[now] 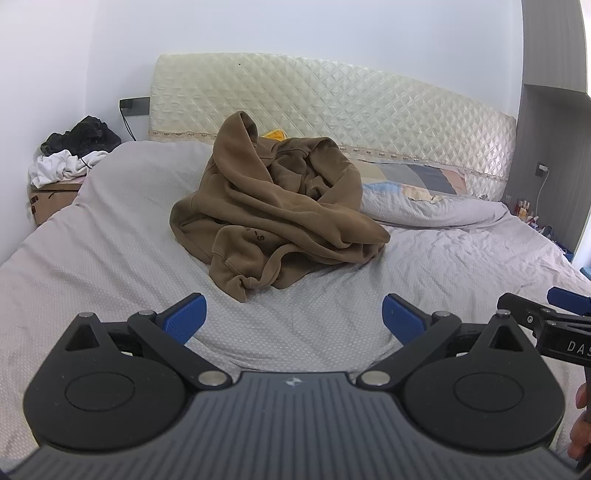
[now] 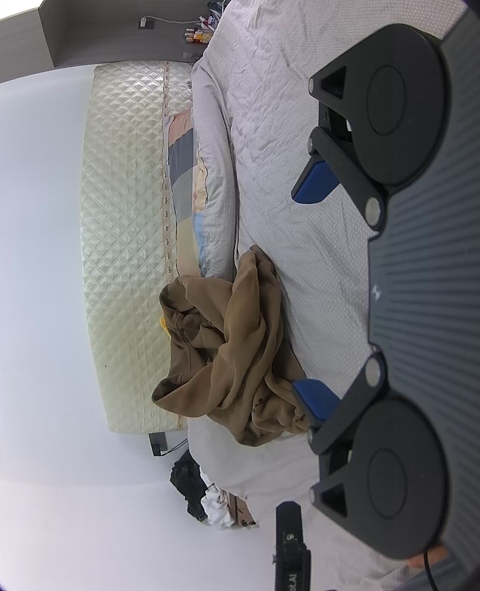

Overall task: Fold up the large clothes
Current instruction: 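Approach the crumpled brown hoodie on the bed with both grippers open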

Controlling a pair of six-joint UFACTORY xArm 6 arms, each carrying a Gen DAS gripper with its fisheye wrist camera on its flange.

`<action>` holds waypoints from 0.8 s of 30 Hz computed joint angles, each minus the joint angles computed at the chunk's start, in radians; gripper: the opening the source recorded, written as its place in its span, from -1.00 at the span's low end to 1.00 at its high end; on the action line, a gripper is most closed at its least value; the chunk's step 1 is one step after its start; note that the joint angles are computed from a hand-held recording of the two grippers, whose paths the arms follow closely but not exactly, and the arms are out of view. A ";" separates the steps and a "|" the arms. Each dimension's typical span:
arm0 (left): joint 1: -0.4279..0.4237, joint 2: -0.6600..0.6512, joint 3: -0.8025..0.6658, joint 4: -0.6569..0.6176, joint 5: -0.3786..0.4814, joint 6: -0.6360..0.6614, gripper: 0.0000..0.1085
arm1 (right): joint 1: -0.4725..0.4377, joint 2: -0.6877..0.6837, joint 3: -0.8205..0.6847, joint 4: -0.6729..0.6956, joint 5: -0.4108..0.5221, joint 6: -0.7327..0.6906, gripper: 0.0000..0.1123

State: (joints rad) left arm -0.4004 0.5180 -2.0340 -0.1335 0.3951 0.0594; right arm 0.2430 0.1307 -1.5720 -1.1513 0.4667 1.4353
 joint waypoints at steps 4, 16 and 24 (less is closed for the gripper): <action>-0.005 0.023 -0.037 0.011 0.015 -0.015 0.89 | -0.003 -0.001 0.002 -0.002 -0.009 0.000 0.83; -0.008 0.026 -0.030 -0.017 0.022 -0.011 0.89 | -0.010 0.008 0.004 -0.012 -0.038 0.010 0.83; -0.010 0.076 -0.092 0.019 0.017 0.002 0.89 | -0.023 0.027 -0.012 -0.038 -0.057 0.084 0.83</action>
